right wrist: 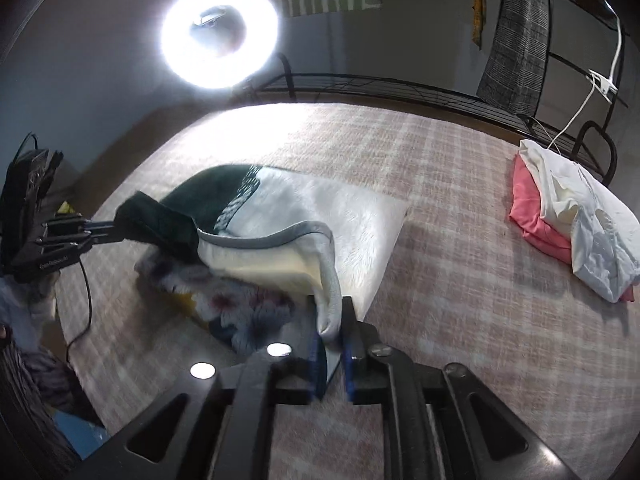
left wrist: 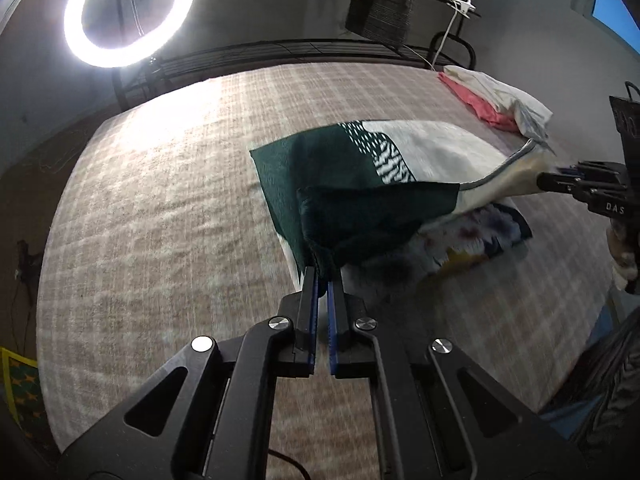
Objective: Fold small clothes
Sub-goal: 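Lay the hem over the collar end with both tools, then open them, then move both tools to the folded edge of the shirt bundle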
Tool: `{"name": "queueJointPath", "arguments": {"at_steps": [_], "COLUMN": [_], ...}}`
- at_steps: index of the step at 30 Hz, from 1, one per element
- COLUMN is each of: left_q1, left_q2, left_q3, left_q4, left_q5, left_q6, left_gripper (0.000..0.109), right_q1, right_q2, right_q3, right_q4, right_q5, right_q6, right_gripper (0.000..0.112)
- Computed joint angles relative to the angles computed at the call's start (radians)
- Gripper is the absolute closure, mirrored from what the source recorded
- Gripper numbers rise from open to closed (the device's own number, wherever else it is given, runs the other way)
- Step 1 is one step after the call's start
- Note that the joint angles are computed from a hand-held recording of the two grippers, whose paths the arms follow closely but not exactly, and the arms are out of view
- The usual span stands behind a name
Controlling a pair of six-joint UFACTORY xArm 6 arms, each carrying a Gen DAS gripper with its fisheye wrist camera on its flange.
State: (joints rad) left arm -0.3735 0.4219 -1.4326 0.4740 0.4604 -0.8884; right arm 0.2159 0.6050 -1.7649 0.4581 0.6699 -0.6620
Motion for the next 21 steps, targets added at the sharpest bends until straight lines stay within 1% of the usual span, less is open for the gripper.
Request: {"name": "queueJointPath", "arguments": {"at_steps": [2, 3, 5, 7, 8, 9, 10, 11, 12, 13, 14, 17, 19, 20, 21], "left_q1": [0.000, 0.007, 0.019, 0.037, 0.040, 0.041, 0.039, 0.039, 0.043, 0.048, 0.051, 0.061, 0.058, 0.056, 0.051], "left_q2": [-0.045, -0.075, -0.102, -0.126, -0.129, -0.128, -0.122, -0.115, -0.105, -0.097, -0.088, -0.052, -0.022, -0.008, 0.014], "left_q3": [0.055, 0.094, 0.126, 0.155, 0.157, 0.153, 0.143, 0.135, 0.129, 0.130, 0.126, 0.101, 0.062, 0.043, 0.009], "left_q4": [-0.011, -0.030, -0.040, -0.027, -0.014, -0.006, -0.012, -0.024, -0.066, -0.097, -0.121, -0.189, -0.159, -0.144, -0.122], "left_q5": [-0.022, -0.053, -0.081, -0.117, -0.119, -0.109, -0.091, -0.078, -0.074, -0.077, -0.076, -0.060, -0.016, 0.002, 0.031], "left_q6": [-0.016, -0.026, -0.050, -0.091, -0.098, -0.091, -0.072, -0.066, -0.056, -0.051, -0.052, -0.046, -0.066, -0.070, -0.077], "left_gripper": [0.108, 0.108, 0.108, 0.107, 0.107, 0.107, 0.107, 0.103, 0.089, 0.079, 0.064, 0.063, 0.063, 0.063, 0.063], "right_q1": [-0.010, -0.015, -0.023, -0.031, -0.036, -0.041, -0.046, -0.050, -0.053, -0.056, -0.060, -0.077, -0.086, -0.089, -0.091], "right_q2": [-0.028, -0.040, -0.064, -0.070, -0.065, -0.057, -0.044, -0.030, -0.013, 0.003, 0.021, 0.080, 0.110, 0.121, 0.130], "right_q3": [0.034, 0.048, 0.076, 0.079, 0.072, 0.063, 0.049, 0.031, 0.011, -0.008, -0.028, -0.098, -0.130, -0.140, -0.148], "right_q4": [0.037, 0.057, 0.090, 0.115, 0.120, 0.133, 0.137, 0.129, 0.108, 0.094, 0.088, 0.095, 0.110, 0.120, 0.127], "right_q5": [0.010, 0.019, 0.027, 0.043, 0.055, 0.067, 0.084, 0.101, 0.121, 0.142, 0.165, 0.249, 0.292, 0.308, 0.323], "right_q6": [-0.030, -0.042, -0.064, -0.056, -0.034, -0.013, 0.011, 0.041, 0.086, 0.121, 0.149, 0.222, 0.249, 0.252, 0.253], "right_gripper": [0.095, 0.095, 0.094, 0.086, 0.074, 0.072, 0.072, 0.072, 0.072, 0.072, 0.072, 0.072, 0.072, 0.074, 0.079]}}
